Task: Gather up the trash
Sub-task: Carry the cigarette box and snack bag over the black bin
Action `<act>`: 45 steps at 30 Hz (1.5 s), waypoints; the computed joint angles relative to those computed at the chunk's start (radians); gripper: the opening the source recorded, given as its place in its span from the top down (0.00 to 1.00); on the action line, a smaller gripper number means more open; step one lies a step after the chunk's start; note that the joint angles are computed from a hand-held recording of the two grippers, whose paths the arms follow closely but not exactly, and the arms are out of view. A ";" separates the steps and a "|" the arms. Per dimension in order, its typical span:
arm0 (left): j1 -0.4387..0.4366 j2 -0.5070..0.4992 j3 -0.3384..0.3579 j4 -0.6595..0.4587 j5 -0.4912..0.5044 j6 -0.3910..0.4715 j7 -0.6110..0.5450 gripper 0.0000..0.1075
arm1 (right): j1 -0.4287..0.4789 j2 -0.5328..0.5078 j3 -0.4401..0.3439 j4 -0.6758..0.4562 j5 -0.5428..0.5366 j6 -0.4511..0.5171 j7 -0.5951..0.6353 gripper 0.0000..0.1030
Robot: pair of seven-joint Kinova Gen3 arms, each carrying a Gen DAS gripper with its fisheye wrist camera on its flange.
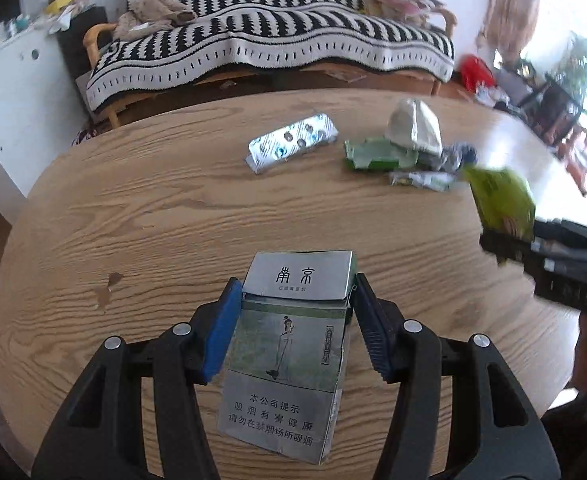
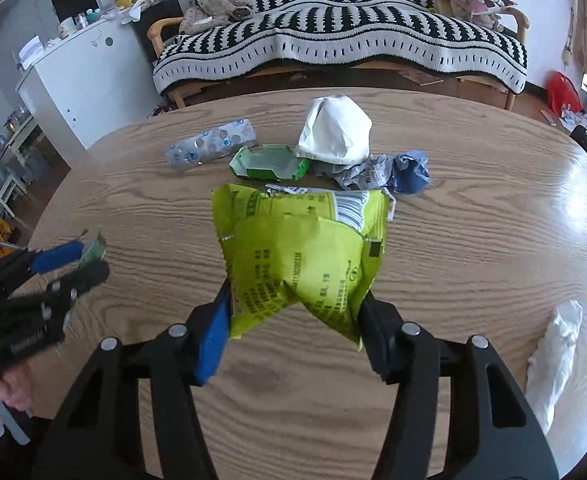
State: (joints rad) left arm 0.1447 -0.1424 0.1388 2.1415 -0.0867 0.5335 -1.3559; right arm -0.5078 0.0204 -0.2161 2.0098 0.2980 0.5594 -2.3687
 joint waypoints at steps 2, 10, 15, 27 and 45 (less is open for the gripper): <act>0.003 0.004 0.008 -0.007 -0.003 -0.008 0.014 0.48 | 0.001 -0.009 0.000 0.006 0.003 0.004 -0.009 0.45; 0.173 0.023 -0.099 -0.031 -0.054 -0.027 0.091 0.48 | 0.017 -0.053 -0.014 0.033 0.026 0.018 -0.047 0.45; 0.248 0.052 -0.099 -0.051 -0.101 -0.055 0.175 0.48 | 0.068 -0.130 -0.009 0.070 0.002 0.021 -0.026 0.45; 0.408 0.185 0.014 -0.200 -0.085 -0.108 0.265 0.48 | 0.262 -0.441 0.157 0.174 -0.169 0.135 0.231 0.45; 0.858 0.740 0.217 -0.962 -0.208 0.148 0.418 0.48 | 0.604 -0.885 0.913 0.059 0.067 0.596 0.793 0.44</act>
